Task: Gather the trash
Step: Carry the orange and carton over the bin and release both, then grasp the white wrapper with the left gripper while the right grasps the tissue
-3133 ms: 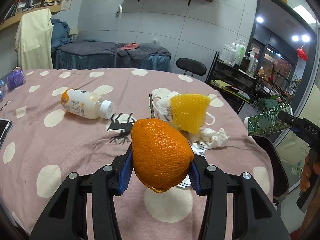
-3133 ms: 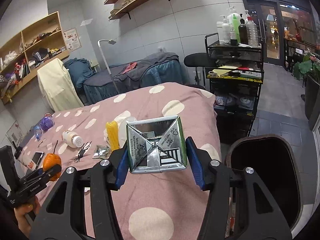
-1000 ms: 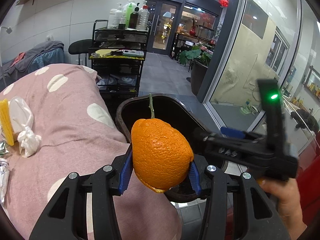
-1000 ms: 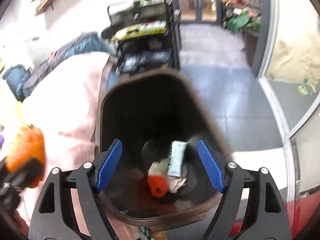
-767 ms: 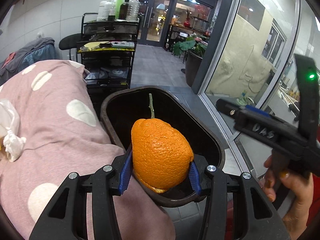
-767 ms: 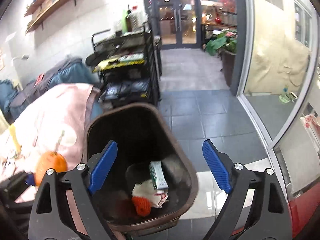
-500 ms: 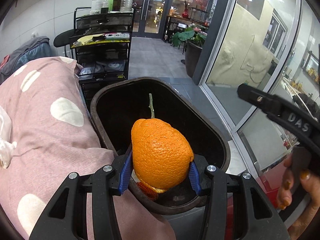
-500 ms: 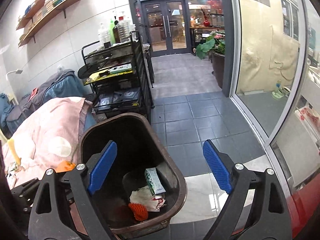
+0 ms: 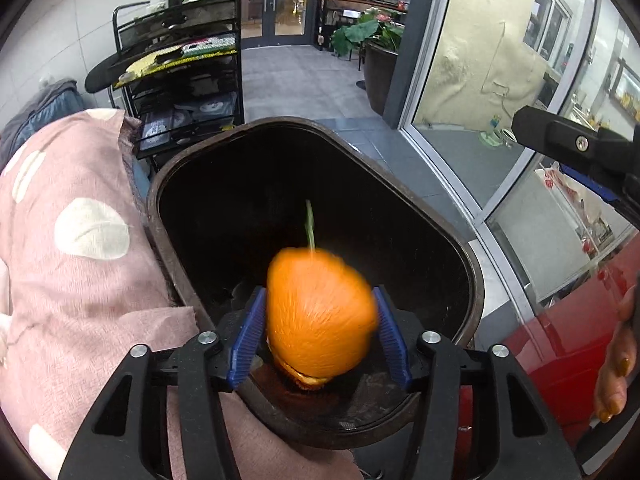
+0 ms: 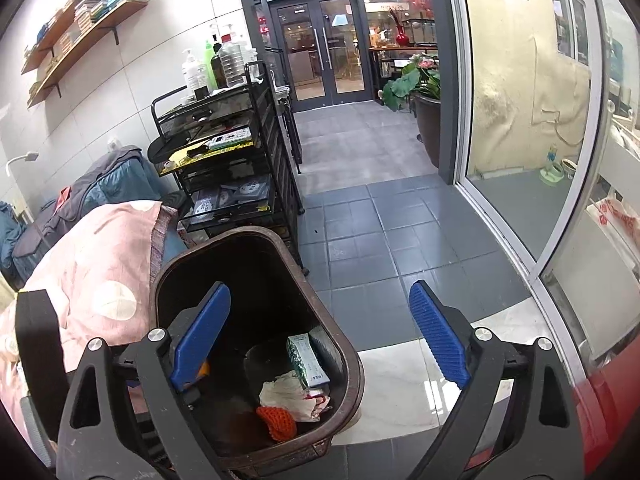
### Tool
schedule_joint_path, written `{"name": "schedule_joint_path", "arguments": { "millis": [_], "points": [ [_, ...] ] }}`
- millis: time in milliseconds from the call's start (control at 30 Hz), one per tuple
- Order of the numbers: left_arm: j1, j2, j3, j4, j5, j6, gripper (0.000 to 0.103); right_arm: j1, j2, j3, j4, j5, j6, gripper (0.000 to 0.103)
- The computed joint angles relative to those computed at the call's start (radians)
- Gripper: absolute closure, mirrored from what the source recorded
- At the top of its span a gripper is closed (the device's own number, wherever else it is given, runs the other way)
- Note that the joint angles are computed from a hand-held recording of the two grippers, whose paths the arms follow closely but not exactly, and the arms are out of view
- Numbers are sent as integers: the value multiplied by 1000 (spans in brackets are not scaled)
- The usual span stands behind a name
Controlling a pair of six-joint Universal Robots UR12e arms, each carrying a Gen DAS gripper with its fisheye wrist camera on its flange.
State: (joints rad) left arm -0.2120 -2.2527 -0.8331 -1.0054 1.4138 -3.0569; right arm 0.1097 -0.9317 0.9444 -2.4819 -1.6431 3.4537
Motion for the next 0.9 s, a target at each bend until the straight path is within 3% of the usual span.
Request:
{"name": "schedule_joint_path", "arguments": {
  "millis": [67,267,467,733,900],
  "points": [
    [-2,5,-11,22,8,4,27,-1,-1,3,-2,3,5,13],
    [0,31,-54,86,16,-5,16,-6,-8,16,-20,24,15,13],
    [7,91,-149,198,26,-25,10,-5,-8,20,-47,58,3,12],
    [29,175,-281,360,13,-121,7,8,-6,24,-96,114,-23,9],
    [38,218,-348,428,46,-149,6,23,-1,16,-95,161,-58,9]
  ]
}}
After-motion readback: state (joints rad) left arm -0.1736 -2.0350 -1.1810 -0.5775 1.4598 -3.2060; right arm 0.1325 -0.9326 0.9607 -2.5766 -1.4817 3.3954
